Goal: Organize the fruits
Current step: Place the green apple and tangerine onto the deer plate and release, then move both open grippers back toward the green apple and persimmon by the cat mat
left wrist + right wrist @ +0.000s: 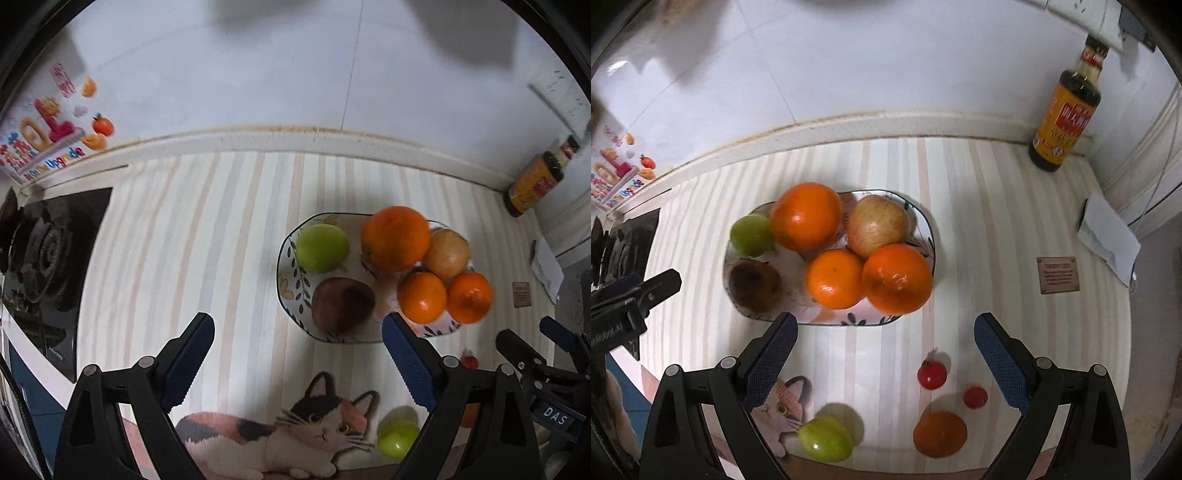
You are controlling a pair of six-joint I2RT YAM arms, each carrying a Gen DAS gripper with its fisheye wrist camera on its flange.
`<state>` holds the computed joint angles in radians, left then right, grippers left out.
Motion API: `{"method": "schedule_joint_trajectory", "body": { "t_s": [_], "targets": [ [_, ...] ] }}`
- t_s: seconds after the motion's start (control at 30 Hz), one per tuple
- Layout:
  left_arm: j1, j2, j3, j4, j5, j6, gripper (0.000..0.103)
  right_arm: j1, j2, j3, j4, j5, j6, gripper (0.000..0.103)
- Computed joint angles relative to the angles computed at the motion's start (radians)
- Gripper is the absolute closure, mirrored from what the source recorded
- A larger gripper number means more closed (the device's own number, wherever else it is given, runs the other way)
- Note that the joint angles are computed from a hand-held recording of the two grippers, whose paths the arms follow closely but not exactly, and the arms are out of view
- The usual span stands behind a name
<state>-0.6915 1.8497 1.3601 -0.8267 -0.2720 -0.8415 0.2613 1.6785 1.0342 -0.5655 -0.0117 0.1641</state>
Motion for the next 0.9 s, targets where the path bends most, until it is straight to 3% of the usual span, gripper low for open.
{"method": "schedule_joint_trajectory", "body": {
  "t_s": [0.33,0.9],
  "targets": [
    [-0.183,-0.169,0.007,-0.134,-0.144,-0.131,0.010,0.036,-0.328,-0.091,-0.121,0.016,0.010,0.004],
    [-0.454,-0.271,0.126,-0.379,-0.308,-0.364,0.010,0.182,-0.752,-0.013,-0.450,0.128,0.096,0.005]
  ]
}}
